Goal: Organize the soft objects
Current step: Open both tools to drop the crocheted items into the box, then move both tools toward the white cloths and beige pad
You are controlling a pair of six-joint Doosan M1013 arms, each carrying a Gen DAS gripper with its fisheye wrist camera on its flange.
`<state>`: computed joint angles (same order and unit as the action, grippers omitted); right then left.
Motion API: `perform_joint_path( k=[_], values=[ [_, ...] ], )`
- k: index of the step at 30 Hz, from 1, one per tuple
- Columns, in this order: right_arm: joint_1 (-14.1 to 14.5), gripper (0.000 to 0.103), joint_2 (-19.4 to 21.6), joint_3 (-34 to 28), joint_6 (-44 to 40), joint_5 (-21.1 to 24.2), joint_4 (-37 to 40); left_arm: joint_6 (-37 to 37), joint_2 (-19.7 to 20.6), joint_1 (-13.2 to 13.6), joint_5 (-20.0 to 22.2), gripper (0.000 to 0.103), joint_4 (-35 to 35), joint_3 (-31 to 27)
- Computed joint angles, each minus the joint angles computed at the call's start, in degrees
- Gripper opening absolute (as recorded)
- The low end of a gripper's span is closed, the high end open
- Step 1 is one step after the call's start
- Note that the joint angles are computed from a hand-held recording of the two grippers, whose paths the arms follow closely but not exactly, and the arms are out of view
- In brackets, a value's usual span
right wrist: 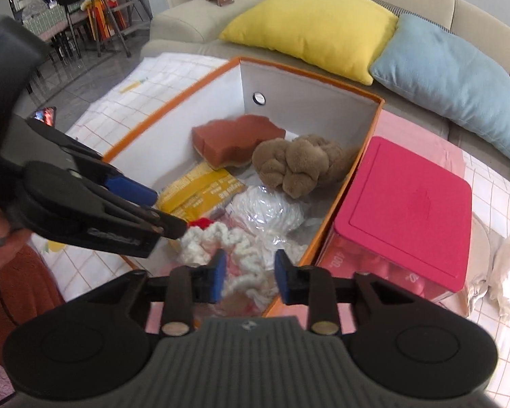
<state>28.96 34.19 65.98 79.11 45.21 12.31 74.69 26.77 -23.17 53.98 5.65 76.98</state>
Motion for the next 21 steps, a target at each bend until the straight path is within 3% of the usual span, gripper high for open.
perform_joint_path(
  k=[2, 5, 10, 12, 17, 21],
  values=[
    [0.20, 0.039, -0.98, 1.27, 0.16, -1.87, -1.23, -0.26, 0.48, -0.33, 1.44, 0.052, 1.62, -0.75],
    [0.43, 0.047, -2.25, 3.02, 0.84, -4.74, -3.10, 0.01, 1.09, -0.72, 3.35, 0.065, 3.51, -1.69],
    [0.38, 0.048, -3.78, 5.31, 5.08, -7.70, -6.43, -0.74, 1.33, -0.94, 4.74, 0.081, 4.79, -2.30],
    [0.20, 0.048, -4.25, 6.03, 7.48, -8.19, -7.90, -1.59, 1.02, -1.10, 4.37, 0.092, 5.72, -2.14],
    [-0.46, 0.051, -5.46, 7.89, 14.17, -9.17, -11.25, -3.44, 0.23, -1.11, 2.44, 0.102, 5.84, -1.82],
    [-0.86, 0.055, -6.58, 9.60, 19.16, -10.05, -14.30, -5.06, -0.80, -1.64, 0.21, 0.103, 7.55, -0.99]
  ],
)
